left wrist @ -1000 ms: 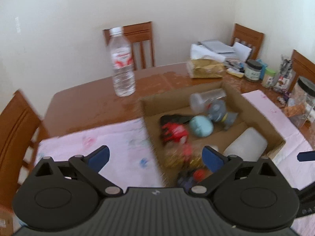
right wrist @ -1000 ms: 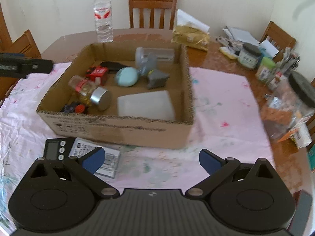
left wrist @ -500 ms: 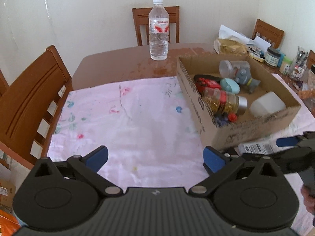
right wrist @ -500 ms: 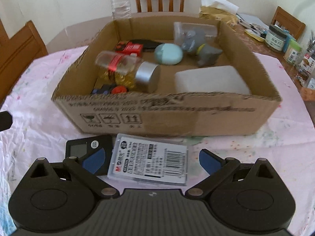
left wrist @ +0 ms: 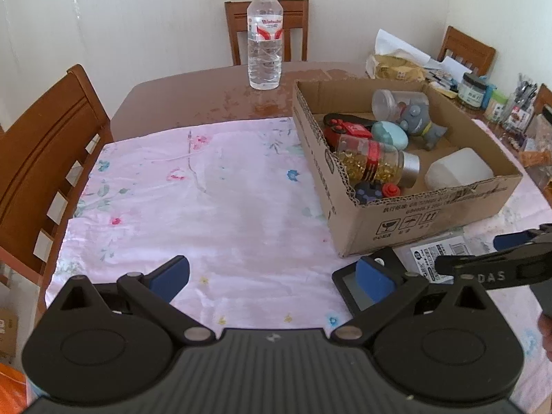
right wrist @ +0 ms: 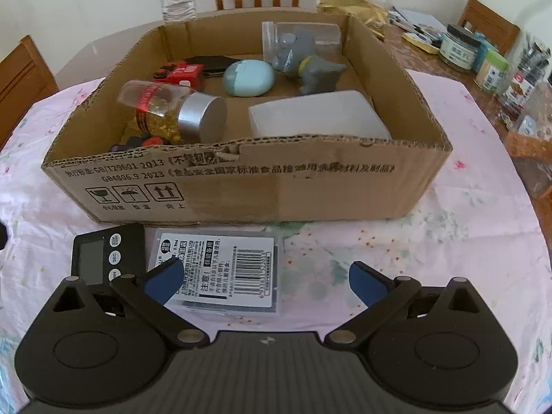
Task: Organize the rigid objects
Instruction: 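Move the right tool to the clear pencil-lead pack while the left moves to the black timer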
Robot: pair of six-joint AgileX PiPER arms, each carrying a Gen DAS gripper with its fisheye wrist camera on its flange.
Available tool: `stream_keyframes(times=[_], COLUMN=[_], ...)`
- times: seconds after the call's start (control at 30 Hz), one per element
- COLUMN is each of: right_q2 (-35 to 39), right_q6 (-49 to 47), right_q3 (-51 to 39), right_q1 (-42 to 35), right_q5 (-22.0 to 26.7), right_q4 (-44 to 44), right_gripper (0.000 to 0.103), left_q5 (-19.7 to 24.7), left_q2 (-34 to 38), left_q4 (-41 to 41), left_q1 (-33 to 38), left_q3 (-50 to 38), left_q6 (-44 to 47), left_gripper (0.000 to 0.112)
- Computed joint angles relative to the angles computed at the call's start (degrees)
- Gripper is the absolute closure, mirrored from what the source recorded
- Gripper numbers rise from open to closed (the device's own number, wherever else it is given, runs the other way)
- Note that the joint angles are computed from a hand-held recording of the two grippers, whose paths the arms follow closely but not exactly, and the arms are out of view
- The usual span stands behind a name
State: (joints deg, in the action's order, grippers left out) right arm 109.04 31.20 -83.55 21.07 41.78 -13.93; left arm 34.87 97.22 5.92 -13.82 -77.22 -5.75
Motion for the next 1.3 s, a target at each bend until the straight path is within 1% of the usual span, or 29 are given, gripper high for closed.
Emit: stream_keyframes(times=[0.07,0.1,0.2,0.3,0.37,0.43,0.53,0.6,1.0,1.07,1.2,1.3], right_q2=[0.3,0.9,3.1,3.4,3.9,4.8,6.9,6.2,0.6,-0.5,-3.1,-4.1], right_q6=[-3.9,-4.7,-4.5,-2.4,-1.6,-1.3,-0.1,0.7,-0.4,-2.9,-10.1,-12.1], right_q3=[-0.5,-1.3,-3.7,-3.6,-4.3,-5.6,-8.6,-7.3,0.9,2.8,7.5,9.9], right_q1=[-0.5,-0.2,1.4,1.9,1.5,1.8,3.4,4.2,-0.3,-1.5,-3.4,-4.0], right_q5=[-1.1,-1.2,-0.1,-1.0,-0.4,0.2,3.1,2.6,0.4,-0.9,-5.7,-9.0], right_q4=[3.9,4.4,2.4,0.7,1.8,1.0,-2.6,-4.6,-4.1,-2.2,0.9,1.3], right_gripper=[0.000,0.000,0.000,0.000,0.000,0.000,0.000,0.000,0.000,0.000,0.000,0.000], left_q5=[-0.3,-0.6,0.9,1.4,1.4,1.8,2.6,3.0,3.1,3.1,3.8,3.9], left_q2=[-0.1,0.0,0.7,0.7,0.7,1.0,1.5,1.7,3.2,3.7,5.5,7.2], left_q4=[2.8,3.3,6.2,8.3,8.9,9.3,10.8,11.3,9.4,8.6,6.6,5.9], left_q1=[-1.3,-1.6,-2.8,-3.4,-3.6,-3.9,-4.5,-4.8,-6.1,-6.5,-7.4,-8.2], left_q3=[0.3,0.3,-0.8,-1.0,-0.8,-1.0,-1.4,-1.7,-2.5,-2.8,-4.2,-4.9], left_q6=[-3.5,-4.2,-7.7,-10.1,-10.8,-11.2,-12.5,-13.0,-12.5,-12.3,-12.0,-13.1], left_gripper=[0.010,0.010,0.010,0.010,0.010,0.010,0.010,0.010,0.010,0.010,0.010,0.010])
